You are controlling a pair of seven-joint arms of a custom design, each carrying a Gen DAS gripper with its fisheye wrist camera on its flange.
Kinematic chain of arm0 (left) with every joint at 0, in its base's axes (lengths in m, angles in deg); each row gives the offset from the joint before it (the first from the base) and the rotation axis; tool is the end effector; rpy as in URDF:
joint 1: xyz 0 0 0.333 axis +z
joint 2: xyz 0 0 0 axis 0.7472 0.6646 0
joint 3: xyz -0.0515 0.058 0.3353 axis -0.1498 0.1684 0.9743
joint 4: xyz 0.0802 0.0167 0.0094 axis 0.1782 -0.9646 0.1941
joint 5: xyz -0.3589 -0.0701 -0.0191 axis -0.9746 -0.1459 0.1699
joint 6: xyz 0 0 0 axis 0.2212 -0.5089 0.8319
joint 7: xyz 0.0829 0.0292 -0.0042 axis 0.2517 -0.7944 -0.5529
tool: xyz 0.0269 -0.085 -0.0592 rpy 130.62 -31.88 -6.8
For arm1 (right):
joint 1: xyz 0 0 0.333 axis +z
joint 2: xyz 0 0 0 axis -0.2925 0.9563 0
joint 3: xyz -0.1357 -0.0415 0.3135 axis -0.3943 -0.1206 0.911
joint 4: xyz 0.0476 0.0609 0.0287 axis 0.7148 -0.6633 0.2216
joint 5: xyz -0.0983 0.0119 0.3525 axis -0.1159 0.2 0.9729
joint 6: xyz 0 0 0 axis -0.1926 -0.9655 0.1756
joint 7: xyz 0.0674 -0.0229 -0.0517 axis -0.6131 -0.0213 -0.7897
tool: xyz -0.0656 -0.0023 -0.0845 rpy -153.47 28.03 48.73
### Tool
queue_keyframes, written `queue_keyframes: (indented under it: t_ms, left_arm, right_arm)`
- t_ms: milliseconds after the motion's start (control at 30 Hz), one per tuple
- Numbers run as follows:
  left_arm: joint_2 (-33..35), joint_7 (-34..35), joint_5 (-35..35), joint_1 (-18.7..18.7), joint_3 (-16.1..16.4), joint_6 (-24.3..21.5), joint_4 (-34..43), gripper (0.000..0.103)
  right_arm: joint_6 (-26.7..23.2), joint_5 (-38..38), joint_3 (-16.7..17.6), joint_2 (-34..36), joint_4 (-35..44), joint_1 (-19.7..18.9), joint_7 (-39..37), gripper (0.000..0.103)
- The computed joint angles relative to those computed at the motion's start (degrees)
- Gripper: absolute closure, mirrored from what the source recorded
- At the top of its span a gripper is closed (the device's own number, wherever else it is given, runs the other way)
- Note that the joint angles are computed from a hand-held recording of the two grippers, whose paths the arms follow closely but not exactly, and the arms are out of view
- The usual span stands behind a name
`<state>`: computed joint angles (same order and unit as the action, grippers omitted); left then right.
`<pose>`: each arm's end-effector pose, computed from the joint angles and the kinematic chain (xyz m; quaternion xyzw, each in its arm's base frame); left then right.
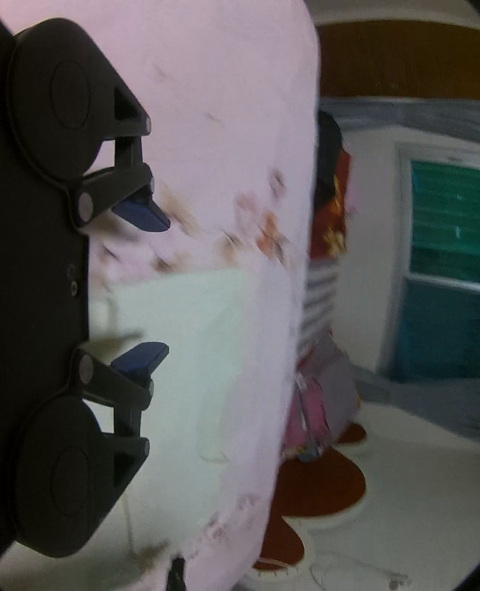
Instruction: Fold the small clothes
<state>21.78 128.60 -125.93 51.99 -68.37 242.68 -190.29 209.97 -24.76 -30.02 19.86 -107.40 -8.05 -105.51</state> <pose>0.5826 0.0084 0.4541 -0.5543 0.7000 -0.3988 0.2093 0.4721 0.1528 0.4584 -0.5039 0.7451 -0.2950 0.3225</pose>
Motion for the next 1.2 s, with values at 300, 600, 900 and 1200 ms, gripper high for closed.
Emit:
queue_keyframes:
  t_ms: [300,600,900,1200]
  left_arm:
    - [9.86,-22.00,26.08,-2.27,0.80,-6.38,8.92,0.042]
    - [22.70,-31.60,41.39,-2.43,2.01,-10.57,27.11,0.041]
    - [16.74,-19.98,30.94,8.28,-10.93,-6.06,17.88,0.034]
    - [13.54,-16.04,23.44,3.02,-9.17,-1.78,11.65,0.033]
  right_arm:
    - [2.70,19.20,-2.27,9.86,6.18,1.18,-22.39,0.084]
    - [2.68,29.64,-3.48,16.52,14.02,2.08,-34.30,0.084]
    - [0.23,15.04,-8.01,13.97,13.89,8.17,-14.54,0.083]
    - [10.16,24.85,-0.98,21.72,20.63,7.22,-29.34,0.058]
